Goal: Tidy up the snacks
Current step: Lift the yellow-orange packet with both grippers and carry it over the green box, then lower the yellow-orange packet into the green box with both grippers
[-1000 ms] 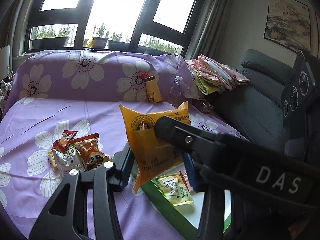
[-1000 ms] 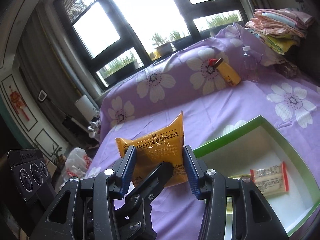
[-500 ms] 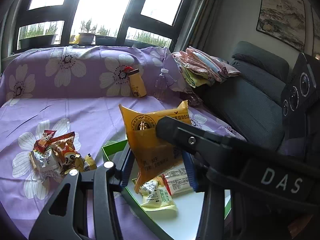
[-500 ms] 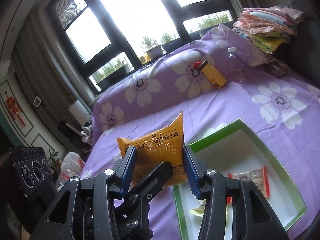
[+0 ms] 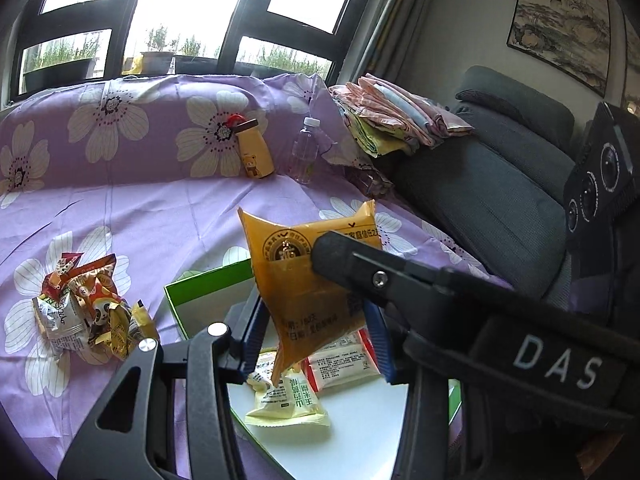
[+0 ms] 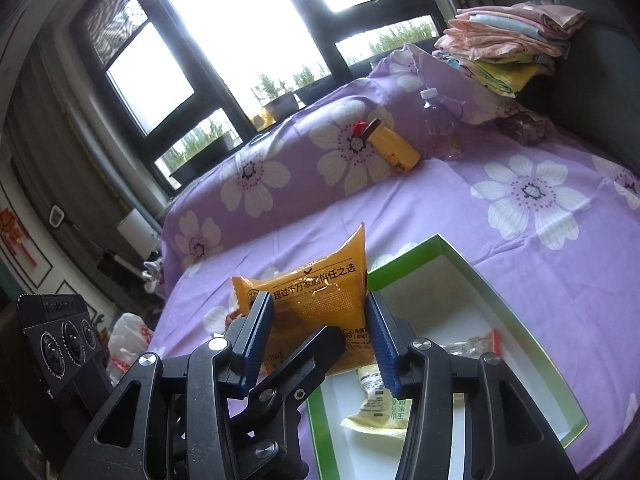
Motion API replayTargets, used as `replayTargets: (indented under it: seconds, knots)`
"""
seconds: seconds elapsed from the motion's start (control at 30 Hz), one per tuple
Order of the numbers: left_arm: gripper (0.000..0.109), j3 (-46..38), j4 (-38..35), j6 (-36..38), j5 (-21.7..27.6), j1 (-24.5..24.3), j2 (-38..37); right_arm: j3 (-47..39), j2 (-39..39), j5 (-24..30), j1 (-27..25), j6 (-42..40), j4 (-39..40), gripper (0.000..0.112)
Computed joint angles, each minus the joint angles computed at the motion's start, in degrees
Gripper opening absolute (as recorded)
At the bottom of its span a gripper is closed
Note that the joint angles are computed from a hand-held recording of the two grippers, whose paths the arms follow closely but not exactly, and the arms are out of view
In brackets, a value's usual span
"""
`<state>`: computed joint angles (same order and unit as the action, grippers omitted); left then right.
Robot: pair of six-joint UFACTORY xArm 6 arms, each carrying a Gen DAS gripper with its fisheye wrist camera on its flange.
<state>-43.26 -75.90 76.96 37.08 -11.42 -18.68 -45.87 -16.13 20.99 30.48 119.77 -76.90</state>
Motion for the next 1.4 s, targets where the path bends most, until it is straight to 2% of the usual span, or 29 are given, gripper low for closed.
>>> replayTargets:
  seconds: [0.7,0.83,1.0,1.17,1.4]
  knots:
    - [0.045,-2.5,3.0,-4.7,0.0,-2.2,5.2,1.5,1.2,-1.6,-3.1,-6.2,8.7,0.051]
    - [0.045,-2.4,3.7,-5.1,0.2,-2.3,5.7,1.6,1.7,-2.0,-3.2,-9.7,11.0,0.054]
    - [0.046,-2.5,4.5,-6.3,-0.1,-2.5,6.6,0.7,3.0,0.4,-2.1,-15.8,15.7,0.056]
    - [0.045,-3.5,5.6,-7.8,1.0,-2.1,8.1,0.7,3.9,-0.9,-3.0,-17.6,18.1,0.056]
    - [0.045,-3.9,6.2,-8.6,2.0,-2.2,9.1,0.7,4.2,0.3,-2.9,-19.2,20.5,0.056]
